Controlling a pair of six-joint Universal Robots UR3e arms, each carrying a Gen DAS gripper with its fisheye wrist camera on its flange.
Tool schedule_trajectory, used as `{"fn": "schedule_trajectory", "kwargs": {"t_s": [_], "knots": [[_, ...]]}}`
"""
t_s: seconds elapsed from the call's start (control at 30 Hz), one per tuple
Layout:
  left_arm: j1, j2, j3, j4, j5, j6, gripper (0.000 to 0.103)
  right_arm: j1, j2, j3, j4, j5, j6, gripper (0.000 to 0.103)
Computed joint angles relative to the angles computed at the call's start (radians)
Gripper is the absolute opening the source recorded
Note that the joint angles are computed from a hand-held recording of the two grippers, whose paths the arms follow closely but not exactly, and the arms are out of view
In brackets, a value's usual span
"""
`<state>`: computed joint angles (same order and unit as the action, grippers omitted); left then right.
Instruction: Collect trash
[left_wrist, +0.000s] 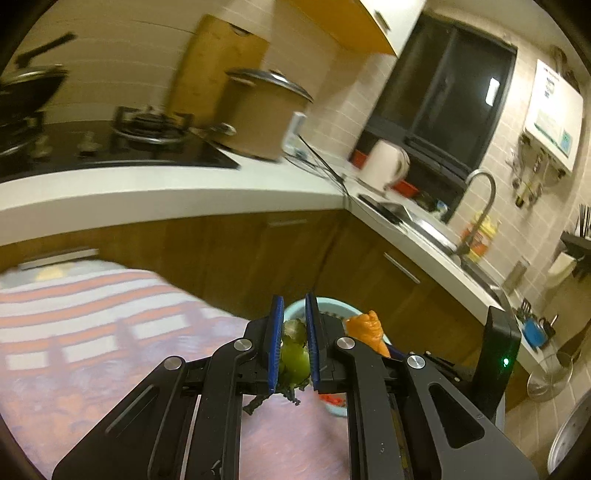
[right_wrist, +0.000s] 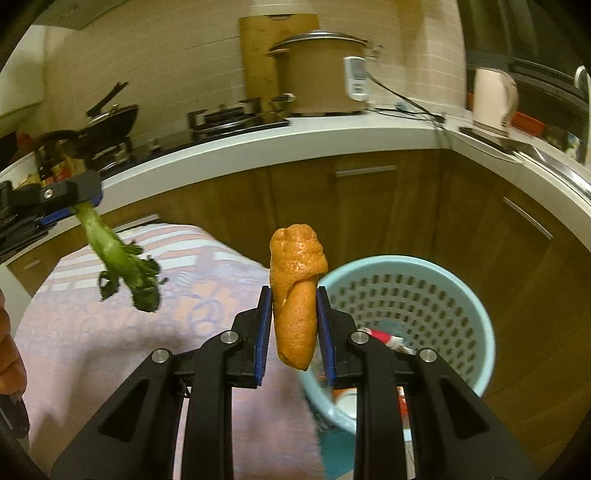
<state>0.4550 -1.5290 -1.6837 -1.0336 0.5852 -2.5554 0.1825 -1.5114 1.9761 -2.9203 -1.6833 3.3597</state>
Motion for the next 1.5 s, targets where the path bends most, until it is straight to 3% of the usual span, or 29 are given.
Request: {"fn": "schedule_trajectory", "kwargs": {"t_s": [0.23, 0.6, 0.63, 0.7, 0.77, 0.83, 1.03, 1.17, 1.3, 1.5], "knots": [[-0.248, -0.199, 0.082, 0.250, 0.140, -0.208, 0.011, -0.123, -0.016, 0.113, -0.045, 0.066, -0.032, 0.021], [-0.489, -0.475, 0.299, 0.309, 0.301, -0.315, 0.012, -0.283, 0.041, 0.222, -0.105, 0.160, -0.049, 0.022], [-0.502, -0.495, 0.320, 0.297, 0.311, -0.317, 0.014, -0.305, 0.045, 0.230, -0.103, 0.180, -0.057, 0.023], [-0.514, -0.519, 0.333, 0.298, 0.325, -0.338, 0.055, -0.343, 0.043, 0.249, -0.102, 0.225, -0.067, 0.030], [-0.520, -0.521, 0.305, 0.366, 0.351, -0.368, 0.063, -0.390, 0.035, 0.281, -0.123, 0.266, -0.075, 0.052], [-0.521, -0.527, 0.314, 0.348, 0.356, -0.359, 0.063, -0.425, 0.018, 0.313, -0.145, 0.295, -0.087, 0.055], [-0.497, -0.460, 0.247, 0.374, 0.398, -0.372, 0.066, -0.561, -0.091, 0.375, -0.104, 0.424, -0.146, 0.055], [-0.464, -0.355, 0.142, 0.415, 0.414, -0.373, 0.071, -0.575, -0.166, 0.344, -0.041, 0.447, -0.156, 0.055], [-0.417, -0.226, 0.037, 0.444, 0.412, -0.362, 0.075, -0.519, -0.231, 0.277, 0.021, 0.410, -0.126, 0.055], [-0.320, 0.009, -0.153, 0.532, 0.409, -0.341, 0.086, -0.363, -0.274, 0.166, 0.080, 0.246, -0.044, 0.057]]}}
